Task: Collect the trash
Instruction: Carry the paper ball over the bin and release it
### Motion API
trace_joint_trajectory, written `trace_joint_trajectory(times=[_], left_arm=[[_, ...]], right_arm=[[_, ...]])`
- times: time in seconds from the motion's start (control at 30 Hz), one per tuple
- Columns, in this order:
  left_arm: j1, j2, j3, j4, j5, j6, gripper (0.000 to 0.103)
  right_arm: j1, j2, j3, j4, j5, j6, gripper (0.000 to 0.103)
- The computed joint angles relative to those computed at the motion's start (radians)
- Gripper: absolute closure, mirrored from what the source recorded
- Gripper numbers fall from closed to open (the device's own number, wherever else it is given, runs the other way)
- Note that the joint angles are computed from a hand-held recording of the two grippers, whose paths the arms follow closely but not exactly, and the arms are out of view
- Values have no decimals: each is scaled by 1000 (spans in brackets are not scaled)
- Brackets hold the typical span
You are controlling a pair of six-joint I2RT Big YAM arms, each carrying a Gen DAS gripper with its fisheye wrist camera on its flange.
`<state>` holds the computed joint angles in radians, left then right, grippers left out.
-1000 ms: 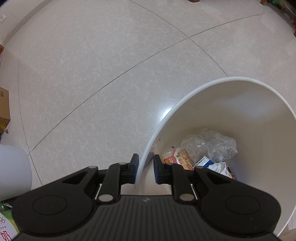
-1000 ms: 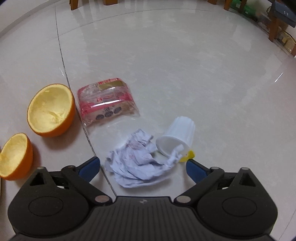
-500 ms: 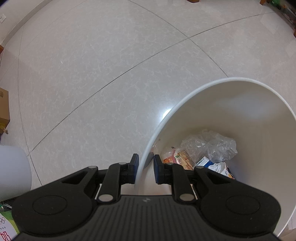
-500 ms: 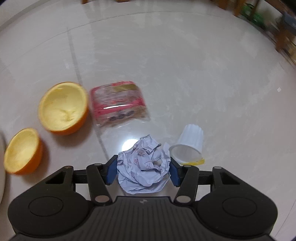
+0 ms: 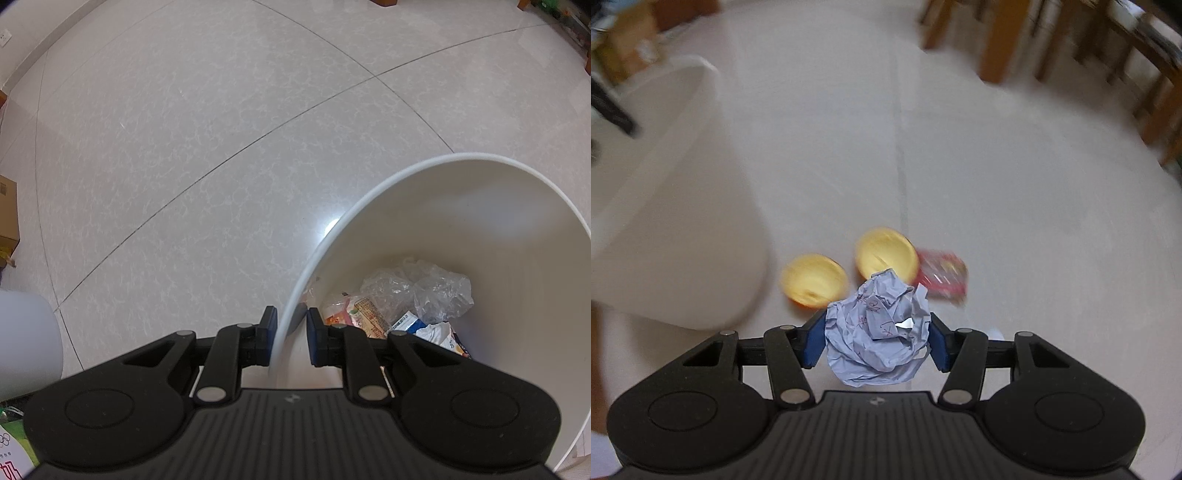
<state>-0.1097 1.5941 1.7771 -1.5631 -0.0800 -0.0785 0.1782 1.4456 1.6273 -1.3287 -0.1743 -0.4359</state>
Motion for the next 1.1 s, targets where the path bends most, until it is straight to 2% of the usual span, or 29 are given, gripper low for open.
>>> trace_joint_trajectory(times=[0.17,0.37,0.47,0.5,0.57,0.63,0.77,0.9,1.1], left_arm=[[-1,3,3,-2,-1,-5,88],[-2,-1,0,1,-4,-1,88],[-1,-3,-3,2,-4,2,88],[-1,-3,-4,3,-4,1,88],[-1,-4,-5,3,-6,4,87],[0,-4,-5,3,-5,3,87],[-4,-4,-4,2,-10,0,87],[-6,-2,-2,1,-11,-3,87],[-7,-1,0,0,-10,-7,87]], right_arm=[[70,19,175,-93,-101,-38,43],[196,44,266,-123,-173,-65,43],[242,38,252,-100,-178,-70,42],[248,33,234,-84,-181,-71,37],[255,15,193,-37,-172,-73,23],[259,-8,159,0,-162,-62,0],[254,-11,151,3,-178,-32,0],[245,-38,110,29,-148,-21,0],[187,-86,29,60,-99,11,0]])
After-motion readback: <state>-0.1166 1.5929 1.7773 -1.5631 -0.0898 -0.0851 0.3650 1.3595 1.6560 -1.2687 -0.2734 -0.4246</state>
